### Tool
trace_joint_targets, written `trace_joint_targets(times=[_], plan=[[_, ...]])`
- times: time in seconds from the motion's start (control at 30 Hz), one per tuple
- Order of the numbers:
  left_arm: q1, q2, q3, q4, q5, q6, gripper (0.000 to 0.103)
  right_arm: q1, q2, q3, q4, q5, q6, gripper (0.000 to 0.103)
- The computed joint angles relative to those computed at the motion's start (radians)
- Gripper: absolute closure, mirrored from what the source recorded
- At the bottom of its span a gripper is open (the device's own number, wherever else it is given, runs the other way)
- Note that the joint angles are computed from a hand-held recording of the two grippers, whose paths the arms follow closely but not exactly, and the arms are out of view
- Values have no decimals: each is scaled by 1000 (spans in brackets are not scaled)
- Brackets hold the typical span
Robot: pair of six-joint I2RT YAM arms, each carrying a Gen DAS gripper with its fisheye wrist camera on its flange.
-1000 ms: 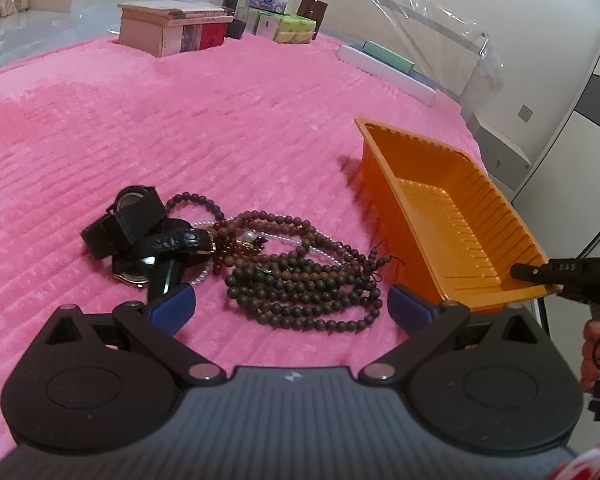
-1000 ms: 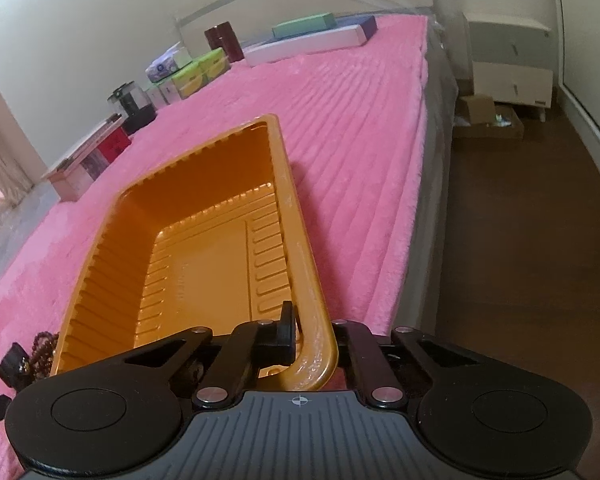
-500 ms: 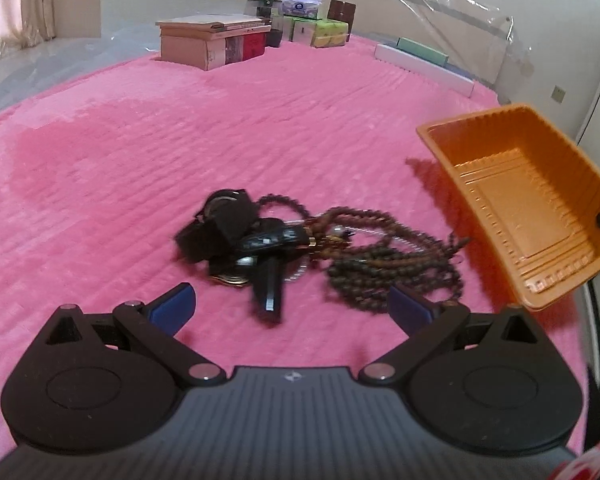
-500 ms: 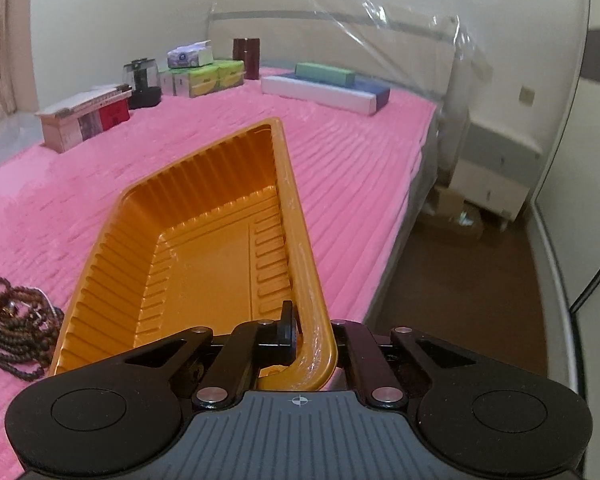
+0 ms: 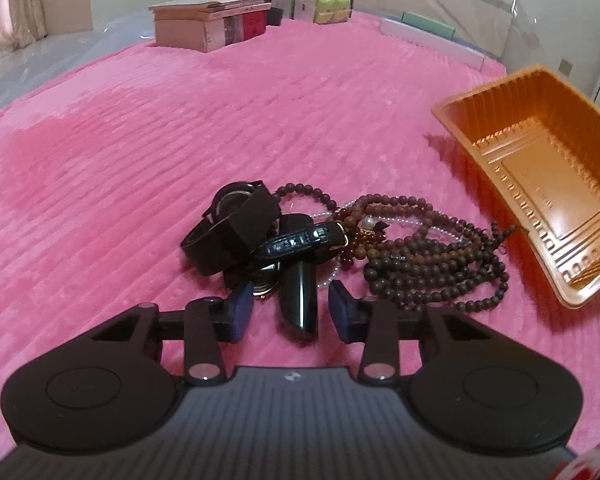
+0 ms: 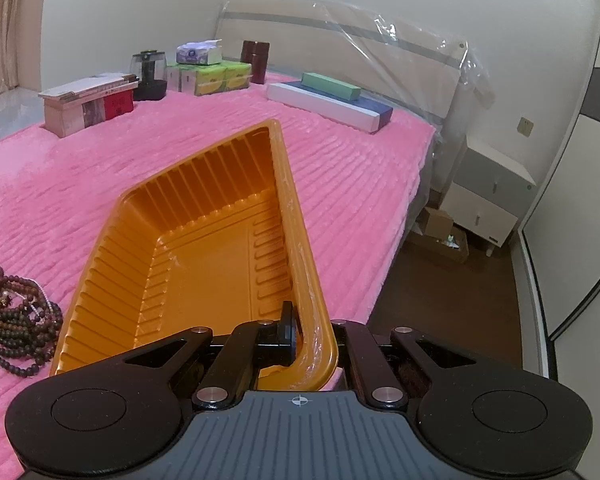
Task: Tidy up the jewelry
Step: 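Grasp a black key fob from the bead pile with the left tool, then carry the black key fob into the orange tray and open the left tool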
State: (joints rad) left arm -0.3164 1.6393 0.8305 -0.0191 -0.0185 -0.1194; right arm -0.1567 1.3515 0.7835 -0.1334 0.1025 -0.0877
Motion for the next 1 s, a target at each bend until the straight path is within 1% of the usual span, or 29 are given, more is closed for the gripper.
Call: trace_joint_targets(times=[0.03,0.07,0.1,0.27,0.4,0.57,0.67,0.83,1.0], plan=[[-12,8,5,-1,-22,12,72,3,4,2,2,4,-1,98],[-22,10,6,-1,-44,24,82,2,1,0,2,2,-4,98],[-30,10,10,-10,-53,31,84,0,-8,-7,3,0,-6,98],[-48,-57,-18,-82,-50,23,84,-11,-42,-33,5,-18,-31,98],[-43,-130,-71,-120,10,-28,84,-3,-47,-43,10,-14,-36,98],[-39,-192,-112,-140,61,-63,85,10,-61,-55,14,-3,-55,99],[-41,-209,-105,-154,76,-55,85,1,-71,-65,17,-15,-76,99],[-84,-234,-63,-183,79,-48,85,-12,-79,-80,31,-26,-74,99],[-145,-181,10,-153,98,-68,85,-9,-71,-79,36,-30,-75,99]])
